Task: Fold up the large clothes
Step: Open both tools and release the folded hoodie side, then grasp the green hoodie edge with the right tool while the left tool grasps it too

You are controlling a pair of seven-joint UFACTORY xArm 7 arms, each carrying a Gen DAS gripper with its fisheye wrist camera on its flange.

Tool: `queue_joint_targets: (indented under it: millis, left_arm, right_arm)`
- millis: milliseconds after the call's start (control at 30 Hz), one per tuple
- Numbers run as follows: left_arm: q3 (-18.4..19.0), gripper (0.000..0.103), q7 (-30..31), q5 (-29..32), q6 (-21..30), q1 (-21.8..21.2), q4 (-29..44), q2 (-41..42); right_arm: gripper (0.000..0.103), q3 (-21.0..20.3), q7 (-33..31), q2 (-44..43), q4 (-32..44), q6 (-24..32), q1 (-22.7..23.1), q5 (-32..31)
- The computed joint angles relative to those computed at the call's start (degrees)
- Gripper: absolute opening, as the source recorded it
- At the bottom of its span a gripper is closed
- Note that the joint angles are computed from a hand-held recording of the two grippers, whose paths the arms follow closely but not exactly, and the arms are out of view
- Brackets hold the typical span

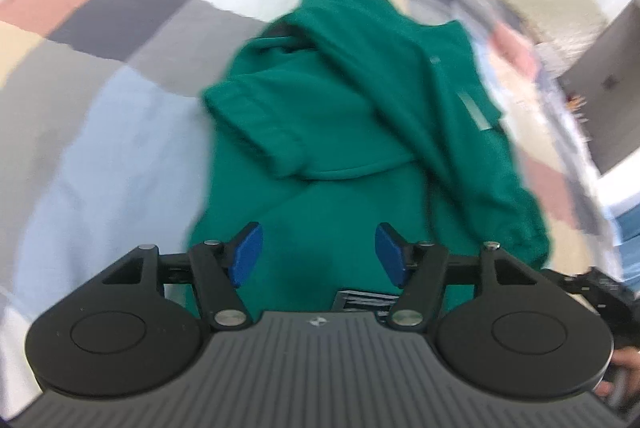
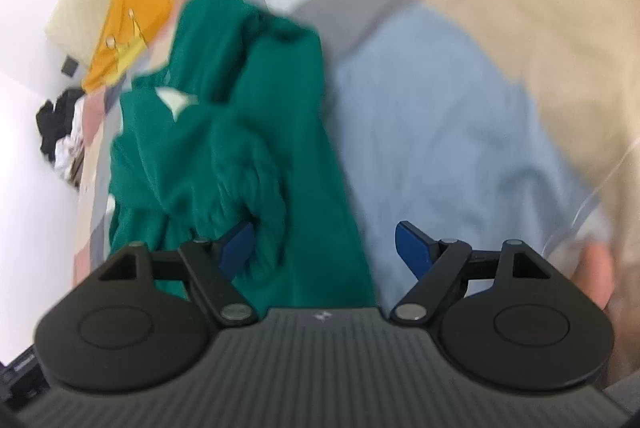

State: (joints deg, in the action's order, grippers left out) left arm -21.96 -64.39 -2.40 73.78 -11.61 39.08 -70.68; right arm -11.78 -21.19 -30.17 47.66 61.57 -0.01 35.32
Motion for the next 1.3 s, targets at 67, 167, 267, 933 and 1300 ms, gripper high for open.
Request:
queue_joint_targets:
  millis: [67,167,267,933,1300]
  left_arm:
    - [0.38,0.069,-0.56,-0.18,2.42,0.11,-0.1,-0.48]
    - [1.44,0.069,-2.47,-1.33,3.45,0.83,-1.35,-1.26]
    - [1.27,0.069,-3.47,-0.33,6.03,2.47,-1.03,0.35]
    - [5.8,0.07,-8.08,-1.01,2.8,2.69,-7.48,-0.46]
    - [7.25,0.07,-6.89,-1.67,-1.26,3.31,-10.6,-2.35]
  right_arm:
    - [0.079,-0.61,0.44,1.27,0.77,2.59,0.01,0.01]
    - [0.079,-0.4,1.3,2.42,1.33,4.73,-0.74,-0.5]
    - [0.079,-0.33,1.7,3.69,1.91,8.25,-1.24,-0.98]
    - [0.082,-1.94,-5.29,6.98,4.76,25.07,-6.93,12.08]
    - [0.081,0.05,1.99,3.47,1.53,15.53,-4.74,4.81]
